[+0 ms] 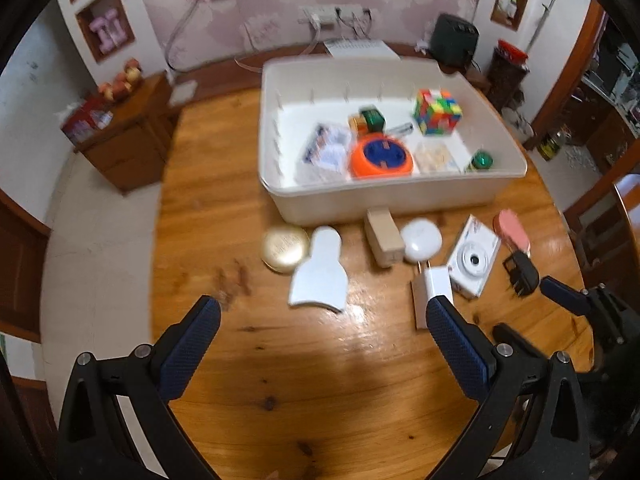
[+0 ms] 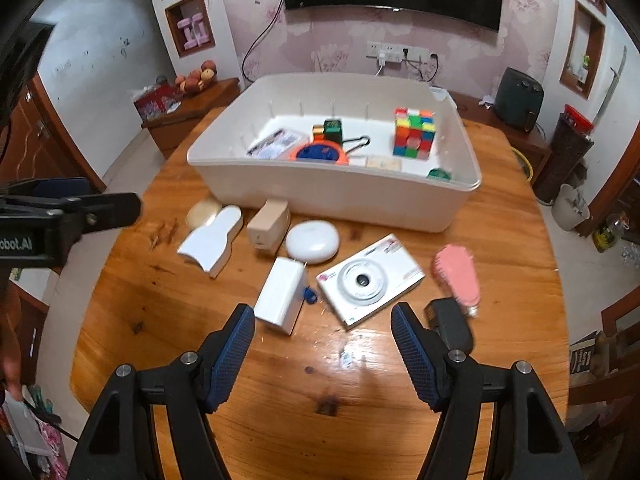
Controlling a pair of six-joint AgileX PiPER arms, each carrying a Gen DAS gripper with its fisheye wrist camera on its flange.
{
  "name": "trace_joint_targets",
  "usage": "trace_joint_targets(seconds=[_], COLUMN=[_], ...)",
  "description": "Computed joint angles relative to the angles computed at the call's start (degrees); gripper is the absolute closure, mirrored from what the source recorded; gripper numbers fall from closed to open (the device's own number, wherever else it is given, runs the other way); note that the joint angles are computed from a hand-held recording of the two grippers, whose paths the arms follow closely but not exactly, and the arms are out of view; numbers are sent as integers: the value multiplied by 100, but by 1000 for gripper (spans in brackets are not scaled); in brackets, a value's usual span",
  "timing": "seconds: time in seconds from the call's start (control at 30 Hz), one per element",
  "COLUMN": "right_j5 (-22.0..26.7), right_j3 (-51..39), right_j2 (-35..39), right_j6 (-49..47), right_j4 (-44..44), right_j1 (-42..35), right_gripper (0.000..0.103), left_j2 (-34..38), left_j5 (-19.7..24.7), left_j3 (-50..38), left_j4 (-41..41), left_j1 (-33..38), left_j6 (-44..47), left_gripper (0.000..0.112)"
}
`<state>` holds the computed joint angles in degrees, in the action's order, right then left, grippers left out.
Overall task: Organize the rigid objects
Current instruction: 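Move both tools back toward the remaining items on the table, then grasp the white lamp-shaped piece with left tool while right tool grasps the white adapter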
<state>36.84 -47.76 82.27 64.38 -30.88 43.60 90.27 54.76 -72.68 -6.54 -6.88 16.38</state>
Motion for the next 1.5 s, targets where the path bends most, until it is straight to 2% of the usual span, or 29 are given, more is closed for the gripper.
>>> trace_joint_targets(seconds=[0.17, 0.23, 0.33, 0.5, 0.7, 0.9, 0.97, 1.2, 1.3, 1.37, 1.4, 1.47, 1.5], right_j5=[-251, -233, -238, -188, -39, -86, -56, -3, 53, 35, 58, 42, -109], right_j3=[11, -14, -105, -279, -498, -754, -820, -884, -957, -980, -1005, -1035, -987], right_j2=[557, 741, 1141, 1584, 1990, 2350, 2414, 2504, 2547, 2557, 2576, 2614, 2596], right_j6=[959, 1415, 2027, 2606, 3031, 3065, 3047, 3109, 3100, 3116, 3129, 3101, 3156], right_j4=[-610, -909, -1315, -1651, -1792, -1619, -1547, -1506, -1504, -1523, -1536, -1526, -1572], right_j1=[313, 440, 661, 846, 882, 752, 733, 663, 620, 585, 573, 535, 490], right_gripper=[32, 32, 32, 32, 32, 48, 49, 49, 49, 49, 51, 68, 72], left_j2=[624, 835, 1166, 1618, 1855, 1981, 2001, 2197, 2236, 2273, 2239, 2169, 2149], left_j5=[-27, -84, -175, -138, -99, -78, -90, 84, 34, 43, -18, -103, -147], left_j3=[-23, -37, -84, -257, -340, -391, -432, -772, -817, -891, -844, -751, -713], left_j4=[-194, -156, -123, -154, -189, -147, -103, -114, 40, 0, 152, 342, 368], left_j1=[82, 77, 110, 197, 261, 233, 200, 200, 107, 27, -61, -228, -259], left_j6=[312, 325, 321, 360, 459, 569, 545, 413, 204, 176, 62, -152, -195], left_gripper=[10, 10, 16, 19, 19, 23, 30, 32, 39, 51, 51, 52, 52])
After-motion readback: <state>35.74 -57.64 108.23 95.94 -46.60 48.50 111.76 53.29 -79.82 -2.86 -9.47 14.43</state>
